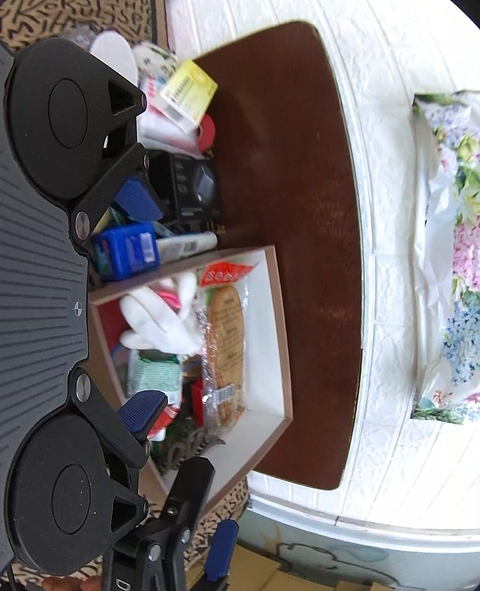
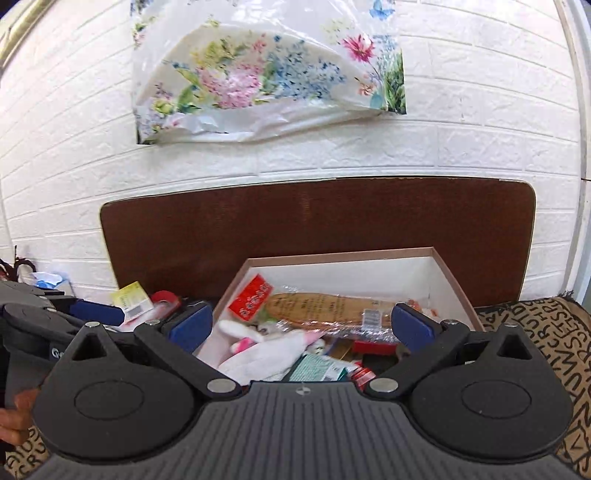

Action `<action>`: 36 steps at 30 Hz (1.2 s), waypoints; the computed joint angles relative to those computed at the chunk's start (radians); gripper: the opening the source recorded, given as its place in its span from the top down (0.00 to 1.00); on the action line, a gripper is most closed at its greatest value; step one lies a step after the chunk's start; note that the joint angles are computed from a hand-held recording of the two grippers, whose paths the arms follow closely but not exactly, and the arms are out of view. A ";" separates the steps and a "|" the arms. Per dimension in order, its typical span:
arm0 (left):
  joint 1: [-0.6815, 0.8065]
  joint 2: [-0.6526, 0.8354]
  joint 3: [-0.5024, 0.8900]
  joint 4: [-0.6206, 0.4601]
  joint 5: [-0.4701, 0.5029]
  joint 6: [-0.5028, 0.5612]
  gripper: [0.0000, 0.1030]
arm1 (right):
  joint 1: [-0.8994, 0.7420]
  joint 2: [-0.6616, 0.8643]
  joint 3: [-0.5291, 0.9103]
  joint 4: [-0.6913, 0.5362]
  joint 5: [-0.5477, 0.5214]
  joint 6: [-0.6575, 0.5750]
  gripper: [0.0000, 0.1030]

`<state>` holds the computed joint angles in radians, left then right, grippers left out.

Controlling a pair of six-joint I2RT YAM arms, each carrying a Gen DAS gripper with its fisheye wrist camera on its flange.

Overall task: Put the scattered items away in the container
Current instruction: 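Withdraw the left gripper from the box toward the clear bag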

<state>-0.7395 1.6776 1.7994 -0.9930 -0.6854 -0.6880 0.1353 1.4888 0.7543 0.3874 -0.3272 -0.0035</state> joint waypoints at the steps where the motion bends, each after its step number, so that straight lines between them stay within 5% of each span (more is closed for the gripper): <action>1: -0.014 -0.011 -0.013 -0.011 -0.009 -0.025 0.00 | 0.005 -0.018 -0.021 0.007 0.003 0.001 0.00; 22: -0.237 -0.158 -0.309 -0.209 -0.050 -0.513 0.00 | 0.165 -0.284 -0.360 -0.041 0.083 0.093 0.00; 36: -0.229 -0.312 -0.584 -0.191 0.039 -0.694 0.00 | 0.268 -0.168 -0.467 0.020 0.182 0.100 0.01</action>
<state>-0.9687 1.3654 1.2150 -1.1840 -0.6461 -1.3819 0.4032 1.3208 0.2871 0.4076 -0.1452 0.0963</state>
